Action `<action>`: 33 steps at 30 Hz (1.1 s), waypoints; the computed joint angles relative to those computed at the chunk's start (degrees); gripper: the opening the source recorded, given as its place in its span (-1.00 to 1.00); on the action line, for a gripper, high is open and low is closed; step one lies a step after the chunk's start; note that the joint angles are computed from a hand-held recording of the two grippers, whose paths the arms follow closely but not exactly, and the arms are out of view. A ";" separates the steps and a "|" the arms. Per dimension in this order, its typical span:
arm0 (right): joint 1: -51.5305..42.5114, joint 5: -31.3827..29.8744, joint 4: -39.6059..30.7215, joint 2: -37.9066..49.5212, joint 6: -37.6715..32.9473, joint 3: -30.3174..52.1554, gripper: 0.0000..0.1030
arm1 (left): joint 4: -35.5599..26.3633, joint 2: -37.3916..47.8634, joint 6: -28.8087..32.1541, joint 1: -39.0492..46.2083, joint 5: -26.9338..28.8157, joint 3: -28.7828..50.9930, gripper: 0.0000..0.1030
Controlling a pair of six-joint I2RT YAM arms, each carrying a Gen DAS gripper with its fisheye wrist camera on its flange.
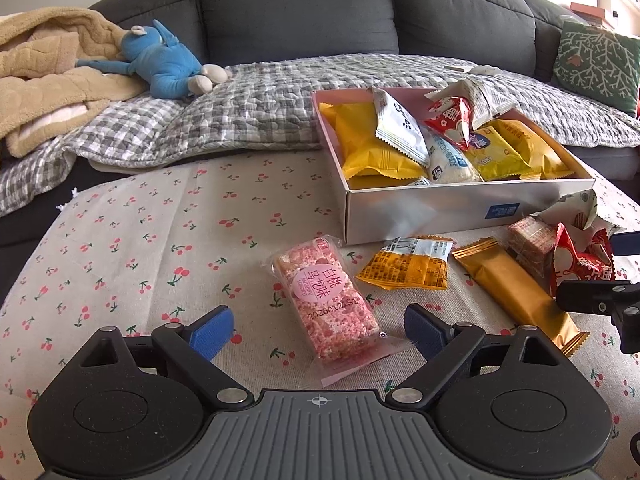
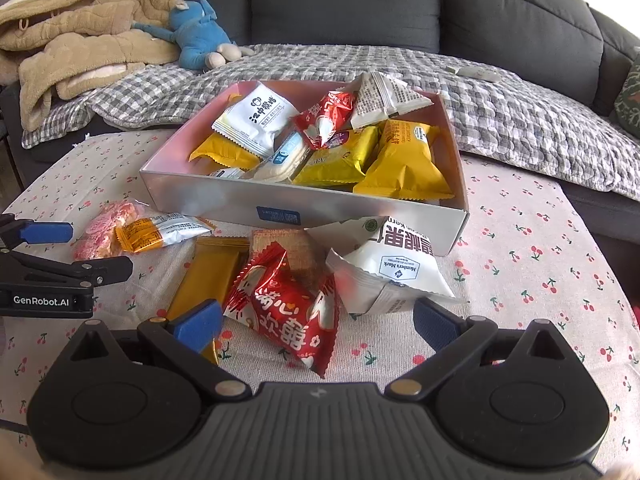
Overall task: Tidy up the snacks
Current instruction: 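Grasp the pink bar with left tool while right grasps red candy packet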
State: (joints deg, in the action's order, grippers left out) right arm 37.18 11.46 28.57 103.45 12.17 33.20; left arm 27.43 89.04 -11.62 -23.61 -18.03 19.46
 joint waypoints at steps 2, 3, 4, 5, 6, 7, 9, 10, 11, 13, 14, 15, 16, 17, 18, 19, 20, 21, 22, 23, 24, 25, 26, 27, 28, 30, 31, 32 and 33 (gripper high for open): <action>-0.12 -0.27 0.21 0.03 0.25 -0.12 0.98 | -0.04 0.38 0.14 0.36 0.88 0.30 0.68; -0.28 -0.63 0.32 0.03 0.24 -0.21 0.98 | -0.05 0.49 0.10 0.50 1.34 0.41 0.62; -0.36 -0.83 0.39 0.04 0.34 -0.26 0.98 | -0.07 0.44 0.04 0.64 1.78 0.38 0.55; -0.48 -1.08 0.51 -0.02 0.45 -0.41 0.97 | -0.27 0.23 -0.06 0.80 2.26 0.38 0.51; -0.59 -1.34 0.48 -0.05 0.56 -0.45 0.96 | -0.43 0.04 -0.17 0.93 2.74 0.35 0.42; -0.65 -1.55 0.45 -0.13 0.69 -0.54 0.93 | -0.70 -0.14 -0.27 0.98 2.97 0.41 0.33; -0.72 -2.03 0.06 -0.28 0.93 -0.46 0.89 | -1.35 -0.57 -0.50 0.96 3.03 0.54 0.18; -0.71 -2.19 -0.33 -0.40 0.90 -0.33 0.85 | -1.71 -0.80 -0.68 0.95 2.96 0.58 0.06; -0.66 -2.27 -0.62 -0.50 0.89 -0.23 0.84 | -2.10 -1.00 -0.86 0.94 2.79 0.65 0.00; -0.69 -2.74 -1.11 -0.71 0.91 -0.06 0.75 | -2.91 -1.41 -1.12 1.30 2.97 0.87 -0.07; -0.74 -2.99 -1.34 -0.86 0.92 -0.05 0.72 | -3.16 -1.57 -1.25 1.50 3.17 0.91 -0.08; -0.73 -3.15 -1.52 -1.00 0.95 -0.05 0.68 | -3.48 -1.63 -1.40 1.61 3.24 1.07 -0.09; -0.67 -3.25 -1.65 -1.12 0.95 -0.06 0.63 | -3.82 -1.74 -1.49 1.62 3.20 1.19 -0.10; -0.59 -3.32 -1.77 -1.16 0.96 -0.03 0.60 | -4.09 -1.87 -1.59 1.54 3.05 1.23 -0.10; -0.54 -3.36 -1.95 -1.24 1.00 -0.02 0.56 | -4.45 -2.01 -1.73 1.39 2.80 1.29 -0.11; -0.52 -3.48 -2.18 -1.35 1.10 -0.01 0.51 | -4.81 -2.14 -1.83 1.30 2.70 1.39 -0.12; -0.57 -3.74 -2.57 -1.51 1.36 0.05 0.49 | -5.35 -2.28 -2.03 1.19 2.59 1.56 -0.12; -0.66 -4.14 -3.10 -1.69 1.68 0.18 0.43 | -5.84 -2.44 -2.21 1.10 2.52 1.70 -0.13; -0.83 -4.85 -3.66 -1.94 1.97 0.29 0.31 | -6.48 -2.66 -2.41 1.02 2.54 1.88 -0.14; -0.95 -5.43 -4.26 -2.18 2.21 0.45 0.25 | -7.13 -2.89 -2.64 1.00 2.67 2.07 -0.14; -0.93 -5.71 -5.31 -2.28 2.15 0.86 0.09 | -7.94 -3.16 -2.90 1.06 2.98 2.29 -0.15; -0.73 -5.65 -5.79 -2.33 1.76 1.03 -0.03 | -8.53 -3.39 -3.04 1.12 3.23 2.46 -0.16; -0.32 -4.91 -6.06 -2.35 1.31 1.09 -0.06 | -9.20 -3.67 -3.24 1.16 3.48 2.61 -0.16; -0.04 -4.39 -6.24 -2.34 0.66 1.14 -0.17 | -9.77 -3.92 -3.42 1.16 3.68 2.76 -0.16; 0.20 -4.06 -6.35 -2.36 0.16 1.16 -0.28 | -10.23 -4.17 -3.61 1.11 3.76 2.84 -0.17; 0.16 -4.48 -6.43 -2.65 -0.28 1.10 -0.30 | -11.27 -4.65 -3.96 0.92 3.70 3.08 -0.17; 0.04 -4.86 -6.51 -2.86 -0.23 1.04 -0.32 | -11.83 -4.92 -4.16 0.79 3.66 3.27 -0.18; -0.07 -5.19 -6.51 -3.04 -0.24 0.98 -0.34 | -12.34 -5.31 -4.34 0.69 3.71 3.30 -0.18; -0.19 -5.48 -6.48 -3.24 -0.37 0.95 -0.38 | -12.90 -5.69 -4.47 0.64 3.84 3.39 -0.19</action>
State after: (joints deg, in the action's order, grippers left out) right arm 36.99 5.98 22.09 100.21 11.81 34.15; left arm 14.53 83.35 -16.09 -22.97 -14.19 22.84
